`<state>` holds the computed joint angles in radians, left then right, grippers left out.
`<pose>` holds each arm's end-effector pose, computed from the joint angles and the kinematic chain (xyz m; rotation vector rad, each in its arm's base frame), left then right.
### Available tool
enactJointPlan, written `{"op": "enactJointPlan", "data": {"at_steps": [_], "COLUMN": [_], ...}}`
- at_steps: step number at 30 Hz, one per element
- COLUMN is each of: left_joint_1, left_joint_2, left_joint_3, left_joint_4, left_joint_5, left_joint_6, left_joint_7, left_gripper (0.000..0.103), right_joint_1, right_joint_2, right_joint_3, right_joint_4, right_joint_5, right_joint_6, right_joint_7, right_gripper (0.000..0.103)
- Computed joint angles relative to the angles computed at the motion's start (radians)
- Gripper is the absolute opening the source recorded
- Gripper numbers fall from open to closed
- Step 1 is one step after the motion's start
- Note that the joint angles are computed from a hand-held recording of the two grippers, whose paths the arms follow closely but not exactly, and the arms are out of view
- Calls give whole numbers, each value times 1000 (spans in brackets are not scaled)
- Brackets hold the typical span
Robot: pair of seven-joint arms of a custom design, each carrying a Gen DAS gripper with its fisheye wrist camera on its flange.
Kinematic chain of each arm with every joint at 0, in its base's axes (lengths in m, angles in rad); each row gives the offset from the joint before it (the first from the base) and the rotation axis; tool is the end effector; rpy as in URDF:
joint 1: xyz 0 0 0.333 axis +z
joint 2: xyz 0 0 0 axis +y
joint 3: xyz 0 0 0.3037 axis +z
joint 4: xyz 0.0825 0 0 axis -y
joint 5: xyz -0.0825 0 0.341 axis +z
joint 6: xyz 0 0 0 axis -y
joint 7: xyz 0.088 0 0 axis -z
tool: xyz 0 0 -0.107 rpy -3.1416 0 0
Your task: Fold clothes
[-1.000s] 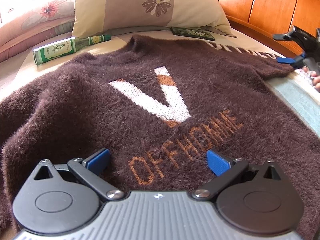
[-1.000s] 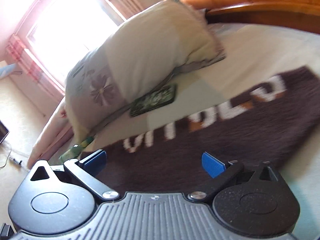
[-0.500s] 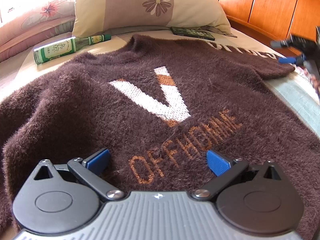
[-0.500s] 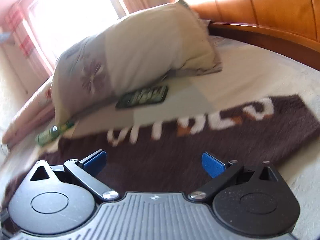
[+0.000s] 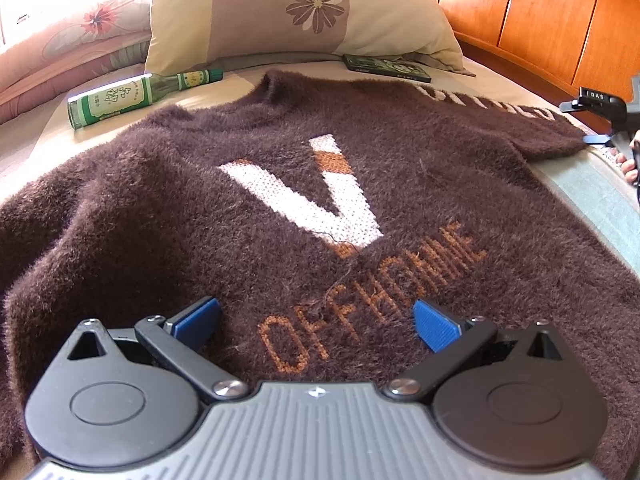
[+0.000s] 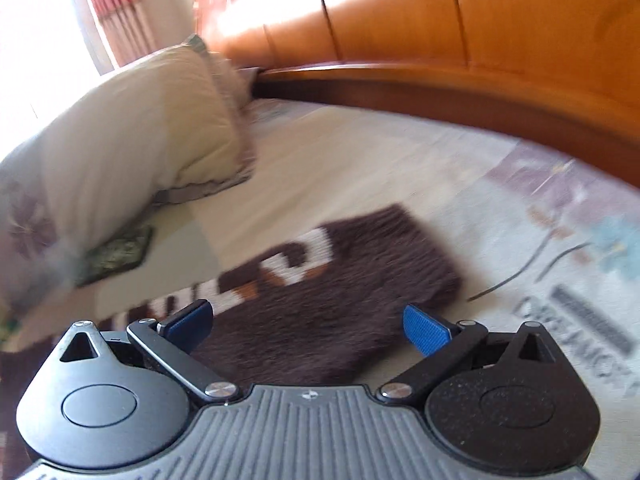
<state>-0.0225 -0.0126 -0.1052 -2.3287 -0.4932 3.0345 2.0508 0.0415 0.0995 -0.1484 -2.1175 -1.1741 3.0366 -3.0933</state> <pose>0.5161 -0.0301 0.4378 -1.6995 1.9494 -0.7884 0.5487 0.0139 0.4410 -1.1147 2.0932 -0.7567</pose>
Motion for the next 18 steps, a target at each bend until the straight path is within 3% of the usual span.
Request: {"op": "enactJointPlan", "data": {"at_steps": [1, 4, 6, 7, 8, 12, 15, 18], "left_joint_1": [0, -3, -6, -6, -5, -1, -2, 0], "left_joint_2": [-3, -13, -21, -25, -29, -39, -44, -45], "left_joint_3": [0, 3, 7, 8, 11, 24, 35, 40], "left_joint_4": [0, -4, -8, -11, -14, -23, -28, -31], "left_joint_5": [-8, -28, -36, -29, -19, 16, 13, 20], "left_joint_6": [-2, -4, -3, 1, 5, 14, 13, 7], "left_joint_7": [4, 17, 23, 12, -3, -47, -47, -46], "left_gripper": [102, 102, 102, 102, 102, 102, 102, 102], "right_joint_1": [23, 16, -38, -49, -27, 130, 251, 286], "right_joint_2": [-6, 19, 64, 96, 135, 322, 473, 613], "right_joint_3": [5, 81, 218, 274, 295, 265, 177, 119], "right_joint_4": [5, 33, 71, 115, 190, 513, 724, 897], "right_joint_5": [43, 268, 595, 696, 726, 717, 664, 693], "right_joint_6": [-42, 20, 44, 29, -42, -322, -454, -520], "right_joint_7": [-74, -353, -657, -751, -795, -848, -824, -841], "right_gripper": [103, 103, 103, 103, 103, 103, 103, 103]}}
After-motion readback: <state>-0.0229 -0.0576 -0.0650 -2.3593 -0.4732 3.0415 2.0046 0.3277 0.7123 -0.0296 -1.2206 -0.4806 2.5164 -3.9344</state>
